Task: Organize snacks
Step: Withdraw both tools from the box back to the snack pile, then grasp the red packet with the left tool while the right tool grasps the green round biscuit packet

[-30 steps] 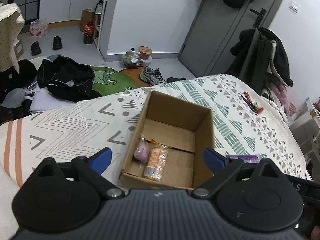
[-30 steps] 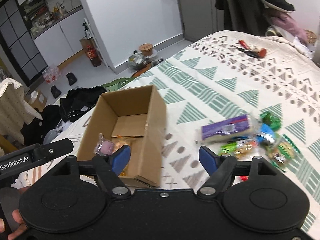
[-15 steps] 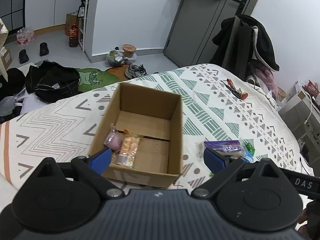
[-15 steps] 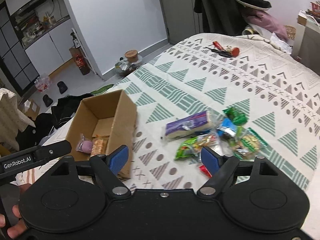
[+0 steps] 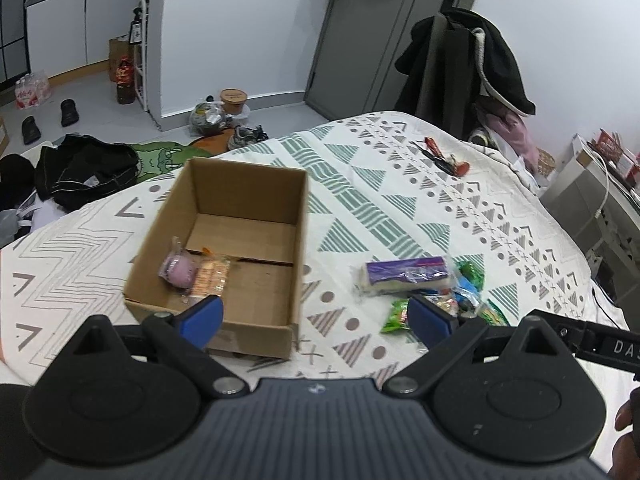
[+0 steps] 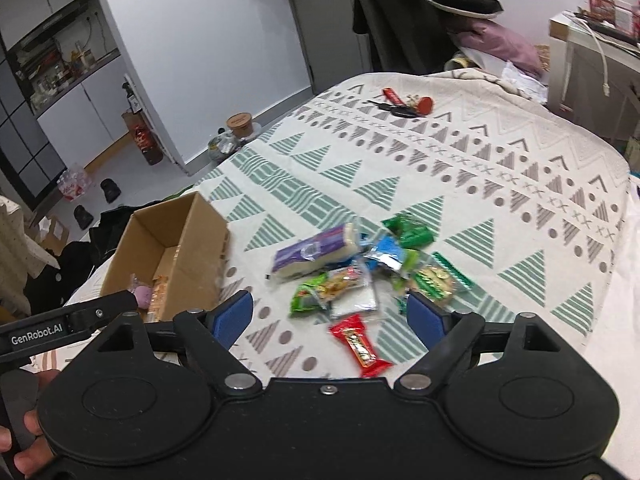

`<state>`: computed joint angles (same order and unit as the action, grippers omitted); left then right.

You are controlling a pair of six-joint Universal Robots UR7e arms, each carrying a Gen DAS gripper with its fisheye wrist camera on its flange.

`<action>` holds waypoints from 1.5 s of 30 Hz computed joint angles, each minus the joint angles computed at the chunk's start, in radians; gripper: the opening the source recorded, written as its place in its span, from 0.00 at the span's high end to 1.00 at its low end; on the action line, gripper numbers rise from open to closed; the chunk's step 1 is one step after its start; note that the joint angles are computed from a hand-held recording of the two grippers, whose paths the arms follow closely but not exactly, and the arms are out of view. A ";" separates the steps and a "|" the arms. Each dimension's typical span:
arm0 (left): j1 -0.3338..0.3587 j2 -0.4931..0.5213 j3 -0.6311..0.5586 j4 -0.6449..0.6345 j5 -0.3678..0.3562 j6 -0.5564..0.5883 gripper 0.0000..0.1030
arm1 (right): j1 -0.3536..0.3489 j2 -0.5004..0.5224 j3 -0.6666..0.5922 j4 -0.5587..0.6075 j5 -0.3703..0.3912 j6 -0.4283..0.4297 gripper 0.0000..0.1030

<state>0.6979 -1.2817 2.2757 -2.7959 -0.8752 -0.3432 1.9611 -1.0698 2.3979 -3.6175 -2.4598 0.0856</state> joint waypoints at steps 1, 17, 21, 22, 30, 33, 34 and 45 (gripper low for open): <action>-0.005 0.006 0.002 -0.004 -0.003 -0.001 0.05 | -0.007 -0.006 0.011 -0.014 0.004 0.000 0.19; -0.056 0.153 -0.011 -0.044 -0.017 -0.030 0.05 | -0.157 -0.055 0.115 -0.130 0.130 -0.020 0.19; -0.062 0.191 -0.022 -0.062 -0.013 -0.031 0.05 | -0.192 -0.066 0.123 -0.133 0.147 -0.020 0.19; -0.063 0.200 -0.025 -0.064 -0.015 -0.038 0.05 | -0.199 -0.069 0.123 -0.133 0.147 -0.016 0.19; -0.064 0.271 -0.046 -0.075 -0.043 -0.039 0.05 | -0.241 -0.079 0.140 -0.158 0.143 -0.001 0.19; -0.059 0.296 -0.052 -0.093 -0.053 -0.036 0.05 | -0.254 -0.079 0.139 -0.161 0.137 0.002 0.19; -0.056 0.305 -0.052 -0.108 -0.057 -0.034 0.05 | -0.258 -0.079 0.139 -0.162 0.136 0.005 0.19; -0.008 0.400 -0.089 -0.141 -0.148 -0.042 0.13 | -0.323 -0.068 0.127 -0.162 0.173 -0.003 0.22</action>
<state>0.6903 -0.8816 2.1862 -2.9368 -1.0229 -0.3848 1.6384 -1.1374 2.5252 -3.7794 -2.2870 0.0826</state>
